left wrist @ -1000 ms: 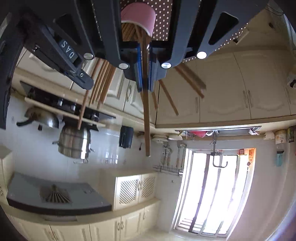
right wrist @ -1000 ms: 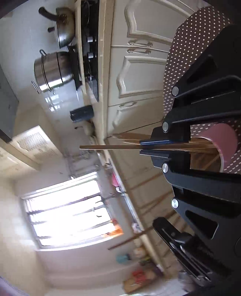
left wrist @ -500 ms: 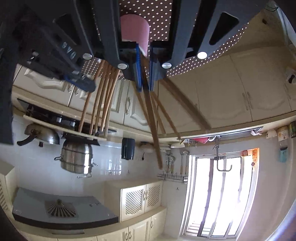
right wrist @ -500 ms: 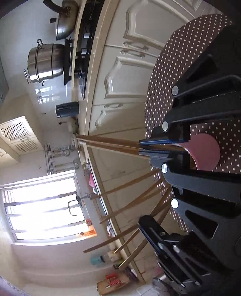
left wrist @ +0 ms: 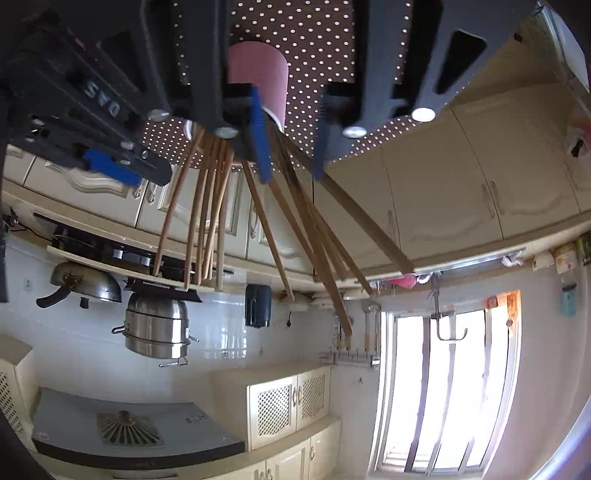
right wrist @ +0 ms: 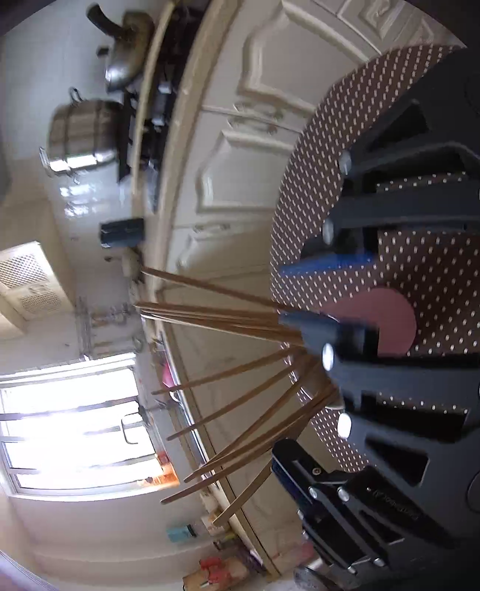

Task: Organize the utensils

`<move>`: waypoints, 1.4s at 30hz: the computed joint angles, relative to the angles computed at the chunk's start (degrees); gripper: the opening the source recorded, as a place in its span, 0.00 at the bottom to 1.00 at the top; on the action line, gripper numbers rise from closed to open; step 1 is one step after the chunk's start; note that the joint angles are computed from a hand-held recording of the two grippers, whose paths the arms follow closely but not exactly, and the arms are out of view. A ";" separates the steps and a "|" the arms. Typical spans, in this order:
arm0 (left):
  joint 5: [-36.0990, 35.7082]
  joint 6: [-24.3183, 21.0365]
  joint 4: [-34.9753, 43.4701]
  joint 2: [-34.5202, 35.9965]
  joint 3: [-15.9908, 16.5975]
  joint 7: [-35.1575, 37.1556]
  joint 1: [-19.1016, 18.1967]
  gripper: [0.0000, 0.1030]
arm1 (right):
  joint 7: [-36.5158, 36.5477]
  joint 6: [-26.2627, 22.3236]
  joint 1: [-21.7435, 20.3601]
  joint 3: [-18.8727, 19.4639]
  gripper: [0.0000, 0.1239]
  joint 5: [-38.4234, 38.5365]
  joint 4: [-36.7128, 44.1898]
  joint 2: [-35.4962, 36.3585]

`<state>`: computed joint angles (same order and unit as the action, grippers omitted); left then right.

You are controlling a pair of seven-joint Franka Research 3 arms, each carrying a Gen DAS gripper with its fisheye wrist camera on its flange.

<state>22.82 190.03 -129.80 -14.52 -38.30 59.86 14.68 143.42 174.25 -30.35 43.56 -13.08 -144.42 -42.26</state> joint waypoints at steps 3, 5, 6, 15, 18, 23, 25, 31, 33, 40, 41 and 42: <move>-0.32 1.06 -1.49 -2.22 -0.79 0.45 1.05 0.30 | 1.32 -0.95 -0.47 0.65 0.52 0.09 -1.62 -5.30; -0.51 0.70 -2.46 -2.98 2.23 0.84 -2.10 0.33 | 1.51 -1.32 1.14 -0.47 0.52 0.68 -2.80 -7.31; -0.48 0.54 -2.94 -3.36 3.84 0.98 -3.76 0.34 | 1.47 -1.44 1.98 -1.02 0.52 0.96 -3.36 -8.14; -0.70 3.06 -10.66 -11.34 12.83 3.64 -13.35 0.54 | 1.72 -7.57 8.63 -2.89 0.59 1.33 -7.34 -18.86; -0.54 2.82 -13.15 -13.73 17.60 4.01 -18.73 0.56 | 1.94 -10.09 11.25 -3.37 0.60 1.10 -8.13 -20.99; 0.32 1.40 -16.51 -16.70 25.46 5.08 -27.42 0.63 | 3.78 -13.86 14.13 -3.01 0.63 0.23 -9.57 -24.71; 0.33 0.04 -17.45 -17.68 28.53 5.48 -30.95 0.66 | 4.48 -15.55 15.52 -2.92 0.64 -0.16 -9.95 -25.81; -0.47 -0.52 -19.78 -20.89 28.93 6.21 -31.50 0.70 | 7.07 -18.28 18.52 -3.10 0.67 -1.41 -10.74 -28.90; -0.48 -0.25 -20.71 -21.85 30.86 6.84 -33.65 0.70 | 7.17 -19.21 19.14 -3.02 0.68 -2.09 -10.56 -29.39; -1.54 -0.76 -22.31 -24.72 30.71 6.97 -33.69 0.73 | 8.19 -20.65 20.55 -3.11 0.69 -3.45 -9.93 -29.85; -1.59 -0.72 -22.47 -24.97 31.01 7.09 -33.99 0.73 | 8.27 -20.78 20.69 -3.17 0.69 -3.59 -9.90 -29.94; -1.66 -0.79 -22.64 -25.31 31.34 7.20 -34.33 0.73 | 8.41 -20.90 20.78 -3.18 0.70 -3.71 -9.89 -30.02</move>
<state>21.16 189.24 -152.44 -39.83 -6.97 67.06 -19.65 151.83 153.35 -9.58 40.38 -16.79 -154.31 -72.28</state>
